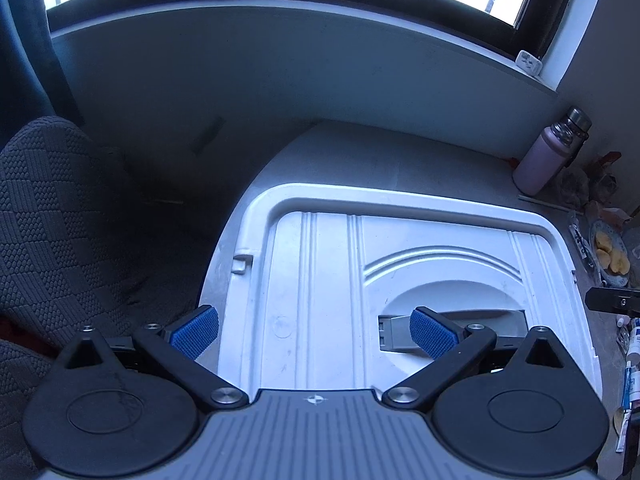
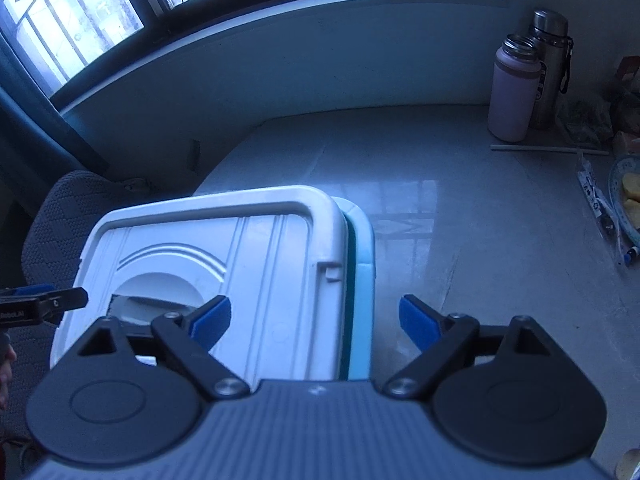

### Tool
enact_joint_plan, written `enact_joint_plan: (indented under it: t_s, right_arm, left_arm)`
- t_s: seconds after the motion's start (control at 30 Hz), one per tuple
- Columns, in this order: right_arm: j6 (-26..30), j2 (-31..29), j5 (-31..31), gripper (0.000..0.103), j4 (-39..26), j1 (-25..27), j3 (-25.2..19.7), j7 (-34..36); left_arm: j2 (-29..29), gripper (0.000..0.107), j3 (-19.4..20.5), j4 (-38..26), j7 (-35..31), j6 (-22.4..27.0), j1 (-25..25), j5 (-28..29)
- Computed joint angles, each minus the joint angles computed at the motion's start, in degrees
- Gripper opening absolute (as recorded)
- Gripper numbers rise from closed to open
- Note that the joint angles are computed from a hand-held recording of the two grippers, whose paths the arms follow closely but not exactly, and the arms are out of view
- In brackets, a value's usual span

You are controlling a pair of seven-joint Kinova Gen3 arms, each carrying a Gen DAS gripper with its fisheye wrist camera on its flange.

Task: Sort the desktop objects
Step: 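Lower the white lid onto the teal bin's rim with both tools, then open both tools to release the lid on the bin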

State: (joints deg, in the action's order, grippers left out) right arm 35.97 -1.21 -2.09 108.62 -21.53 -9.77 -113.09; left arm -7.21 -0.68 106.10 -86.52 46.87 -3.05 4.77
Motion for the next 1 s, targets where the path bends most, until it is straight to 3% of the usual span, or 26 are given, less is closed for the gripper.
enact_joint_plan:
  t_s: [0.23,0.37,0.57,0.7,0.8,1.0]
  right_arm:
    - [6.9,1.4,7.4,0.092,-3.0,-2.1,-1.5,-6.8]
    - [11.9,3.1,9.2,0.092,-5.8,-4.0,-1.2,-9.7]
    - [12.7,3.9,3.1,0.091,-6.7,-2.5,-0.2,-4.9]
    - [13.2,4.4,2.2,0.089,-7.1,-2.3,-0.1,-4.3]
    - [13.6,4.7,1.5,0.080,-7.3,-2.3,0.0,-3.5]
    - [13.7,5.1,1.1,0.079,-7.7,-2.6,-0.1,-2.5]
  left_arm:
    - [1.3,0.103,-2.2,-2.2,-2.8,3.9,-1.6,3.2]
    - [2.4,0.103,-0.9,-3.5,-1.9,5.2,-1.9,-0.3]
    - [5.2,0.103,-2.0,-5.8,-2.3,8.1,-3.2,3.1]
    - [6.2,0.103,-2.6,-5.3,-2.4,8.1,-4.4,5.4]
    - [7.0,0.102,-3.2,-5.1,-4.5,8.8,-5.6,8.5]
    - [8.5,0.101,-4.0,-4.0,-9.3,9.8,-8.2,15.5]
